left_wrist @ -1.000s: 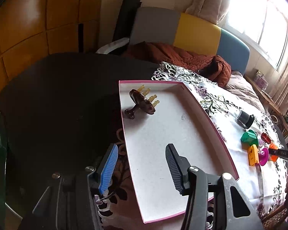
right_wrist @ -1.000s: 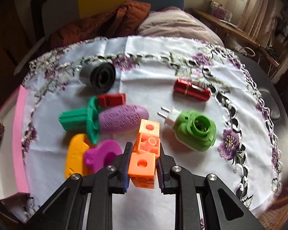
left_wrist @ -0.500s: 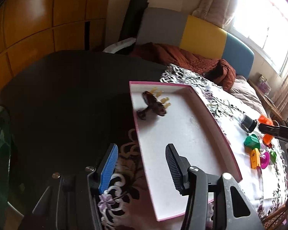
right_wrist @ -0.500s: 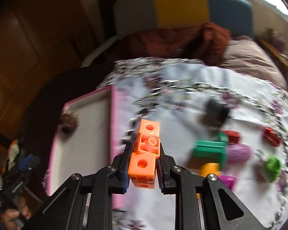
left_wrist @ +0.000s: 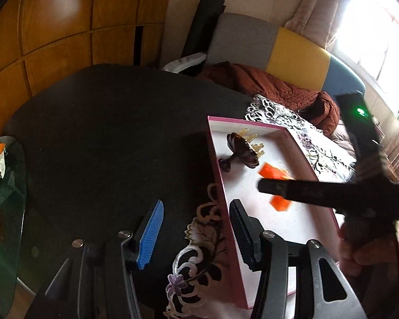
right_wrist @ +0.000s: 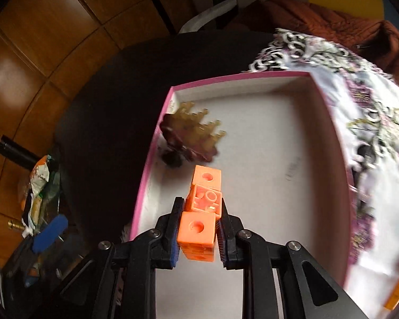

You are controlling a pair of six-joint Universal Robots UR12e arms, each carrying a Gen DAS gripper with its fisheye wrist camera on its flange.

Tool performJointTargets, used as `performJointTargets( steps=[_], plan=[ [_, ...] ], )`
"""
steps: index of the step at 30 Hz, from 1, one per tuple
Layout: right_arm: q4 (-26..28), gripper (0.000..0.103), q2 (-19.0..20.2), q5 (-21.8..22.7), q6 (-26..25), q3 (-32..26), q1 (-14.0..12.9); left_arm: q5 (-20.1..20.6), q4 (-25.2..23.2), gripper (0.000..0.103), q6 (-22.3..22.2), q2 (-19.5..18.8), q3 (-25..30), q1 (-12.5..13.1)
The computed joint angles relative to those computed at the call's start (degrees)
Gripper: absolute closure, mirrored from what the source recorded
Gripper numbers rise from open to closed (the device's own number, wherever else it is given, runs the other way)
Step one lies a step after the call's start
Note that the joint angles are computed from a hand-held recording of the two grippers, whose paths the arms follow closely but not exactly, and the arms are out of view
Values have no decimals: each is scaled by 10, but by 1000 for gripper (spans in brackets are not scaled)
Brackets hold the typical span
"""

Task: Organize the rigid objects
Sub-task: 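Lower the orange block into the tray and open the right gripper, then grasp the yellow piece with the left gripper while the right gripper returns to the toys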

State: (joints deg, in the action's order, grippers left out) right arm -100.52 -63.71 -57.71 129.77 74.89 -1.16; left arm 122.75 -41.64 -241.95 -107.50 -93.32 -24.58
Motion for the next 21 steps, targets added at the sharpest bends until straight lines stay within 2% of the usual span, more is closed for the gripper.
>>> performJointTargets(
  steps=[6,12,16,21],
  plan=[
    [-35,77,6,-19,35,8,13,-2,-6,51,4,-1,1,0],
    [-33,76,0,-2,21,14,5,-3,-1,51,7,-2,2,-1],
    [-34,67,-4,12,19,19,-2,-3,-1,51,9,-3,3,-2],
    [-57,65,-12,20,19,30,-10,-1,0,51,16,-5,7,-4]
  ],
)
